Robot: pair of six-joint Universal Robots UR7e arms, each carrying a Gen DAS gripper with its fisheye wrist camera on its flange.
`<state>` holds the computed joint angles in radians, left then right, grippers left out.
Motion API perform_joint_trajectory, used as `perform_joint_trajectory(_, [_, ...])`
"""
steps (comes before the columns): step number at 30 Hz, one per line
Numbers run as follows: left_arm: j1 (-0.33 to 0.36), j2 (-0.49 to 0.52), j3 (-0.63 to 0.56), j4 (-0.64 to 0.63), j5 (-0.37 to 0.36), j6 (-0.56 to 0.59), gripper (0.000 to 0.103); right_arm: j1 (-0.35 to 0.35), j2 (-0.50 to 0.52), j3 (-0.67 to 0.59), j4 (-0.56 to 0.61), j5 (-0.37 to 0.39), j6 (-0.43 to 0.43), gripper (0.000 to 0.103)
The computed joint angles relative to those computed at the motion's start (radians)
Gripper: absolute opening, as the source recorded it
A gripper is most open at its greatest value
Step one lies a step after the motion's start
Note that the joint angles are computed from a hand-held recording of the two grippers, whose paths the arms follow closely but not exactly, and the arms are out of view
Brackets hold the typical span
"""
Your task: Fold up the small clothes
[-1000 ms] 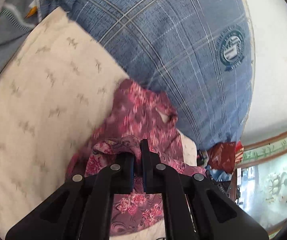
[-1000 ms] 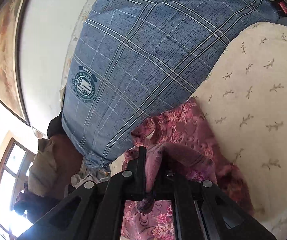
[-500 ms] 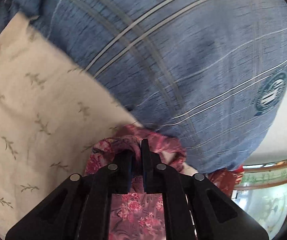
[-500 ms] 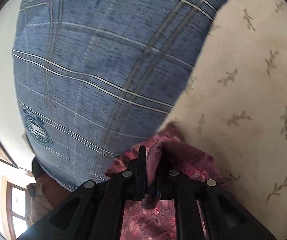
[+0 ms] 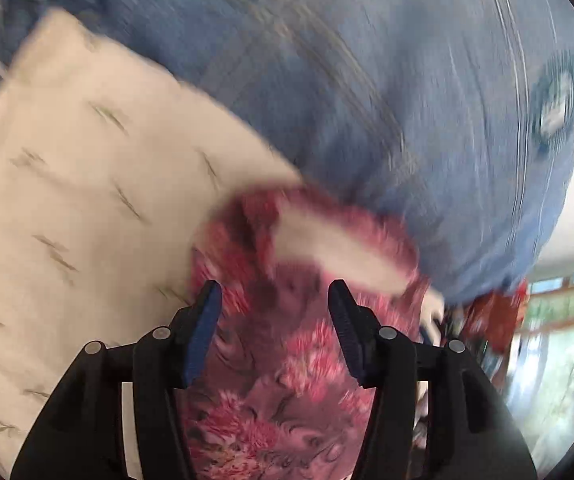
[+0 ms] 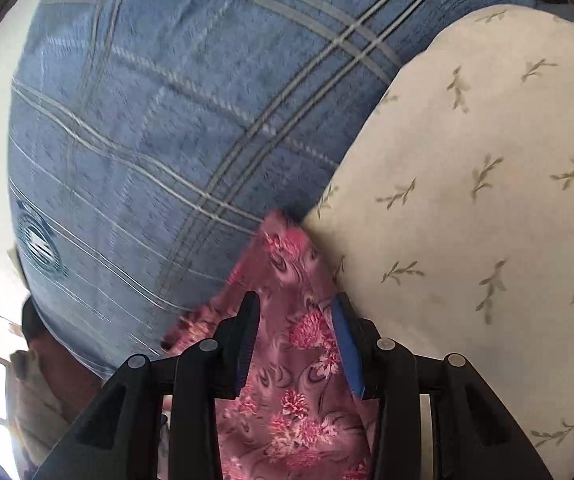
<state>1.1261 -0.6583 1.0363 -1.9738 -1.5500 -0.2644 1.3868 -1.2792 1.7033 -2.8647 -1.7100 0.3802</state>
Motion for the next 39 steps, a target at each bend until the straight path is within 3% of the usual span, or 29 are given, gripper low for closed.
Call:
perform_joint_trajectory(3, [-0.033, 0.002, 0.029, 0.009, 0.015, 0.111, 0.055, 0.035, 0.058, -0.074, 0.08, -0.094, -0.05, 0.041])
perform_joint_trajectory(4, [-0.054, -0.001, 0.05, -0.019, 0.068, 0.152, 0.055, 0.043, 0.07, -0.089, 0.082, -0.102, -0.086, 0.028])
perform_joint_trajectory(5, [-0.067, 0.001, 0.061, -0.044, 0.109, 0.179, 0.055, 0.047, 0.079, -0.1, 0.071, -0.088, -0.128, 0.002])
perform_joint_trajectory(7, [-0.088, 0.027, 0.048, -0.074, 0.193, 0.183, 0.053, 0.052, 0.081, -0.09, -0.005, -0.072, -0.158, 0.002])
perform_joint_trajectory(9, [-0.093, 0.071, -0.009, -0.071, 0.264, 0.138, 0.022, 0.046, 0.075, -0.071, -0.091, -0.049, -0.151, 0.001])
perform_joint_trajectory(11, [-0.085, 0.13, -0.118, -0.02, 0.312, 0.032, 0.015, 0.053, 0.073, -0.073, -0.09, -0.137, -0.104, 0.0])
perform_joint_trajectory(14, [-0.048, 0.133, -0.171, -0.044, 0.224, -0.102, 0.015, 0.054, 0.058, -0.073, -0.057, -0.176, -0.129, 0.006])
perform_joint_trajectory(15, [-0.044, 0.117, -0.156, -0.064, 0.197, -0.086, 0.016, 0.048, 0.043, -0.054, -0.074, -0.139, -0.148, 0.007])
perform_joint_trajectory(17, [-0.047, 0.075, -0.103, -0.072, 0.14, 0.009, 0.017, 0.028, 0.018, -0.032, -0.063, 0.006, -0.193, 0.007])
perform_joint_trajectory(19, [-0.047, 0.04, -0.053, -0.036, 0.036, 0.117, 0.031, 0.02, 0.017, -0.04, 0.006, 0.136, -0.229, 0.007])
perform_joint_trajectory(20, [-0.052, 0.027, -0.024, -0.021, 0.004, 0.163, 0.044, 0.022, 0.03, -0.06, 0.066, 0.186, -0.253, 0.007])
perform_joint_trajectory(22, [-0.083, 0.017, 0.025, -0.005, 0.038, 0.24, 0.048, 0.033, 0.076, -0.128, 0.227, 0.255, -0.285, 0.008])
perform_joint_trajectory(24, [-0.111, 0.041, 0.032, -0.005, 0.101, 0.262, 0.048, 0.067, 0.138, -0.203, 0.354, 0.217, -0.315, 0.007])
perform_joint_trajectory(26, [-0.127, 0.094, -0.018, 0.007, 0.176, 0.218, 0.046, 0.111, 0.207, -0.279, 0.41, 0.074, -0.306, 0.007])
perform_joint_trajectory(28, [-0.13, 0.145, -0.087, 0.014, 0.246, 0.123, 0.024, 0.113, 0.24, -0.299, 0.36, -0.011, -0.206, 0.007])
perform_joint_trajectory(29, [-0.119, 0.16, -0.123, 0.029, 0.234, 0.061, 0.016, 0.106, 0.239, -0.29, 0.318, -0.022, -0.16, 0.005])
perform_joint_trajectory(32, [-0.066, 0.138, -0.144, 0.003, 0.147, -0.104, 0.016, 0.083, 0.178, -0.187, 0.106, -0.05, -0.067, 0.007])
perform_joint_trajectory(36, [-0.048, -0.01, 0.004, -0.008, 0.15, -0.022, 0.018, 0.043, 0.01, -0.025, 0.058, 0.034, -0.114, 0.009])
perform_joint_trajectory(37, [-0.048, -0.056, 0.056, -0.016, 0.141, 0.0, 0.021, 0.03, -0.056, 0.042, 0.052, 0.072, -0.136, 0.01])
perform_joint_trajectory(38, [-0.047, -0.113, 0.131, -0.036, 0.124, 0.017, 0.031, 0.022, -0.109, 0.099, 0.044, 0.096, -0.15, 0.016])
perform_joint_trajectory(39, [-0.043, -0.164, 0.193, -0.052, 0.105, 0.027, 0.045, 0.022, -0.159, 0.157, 0.035, 0.109, -0.154, 0.029])
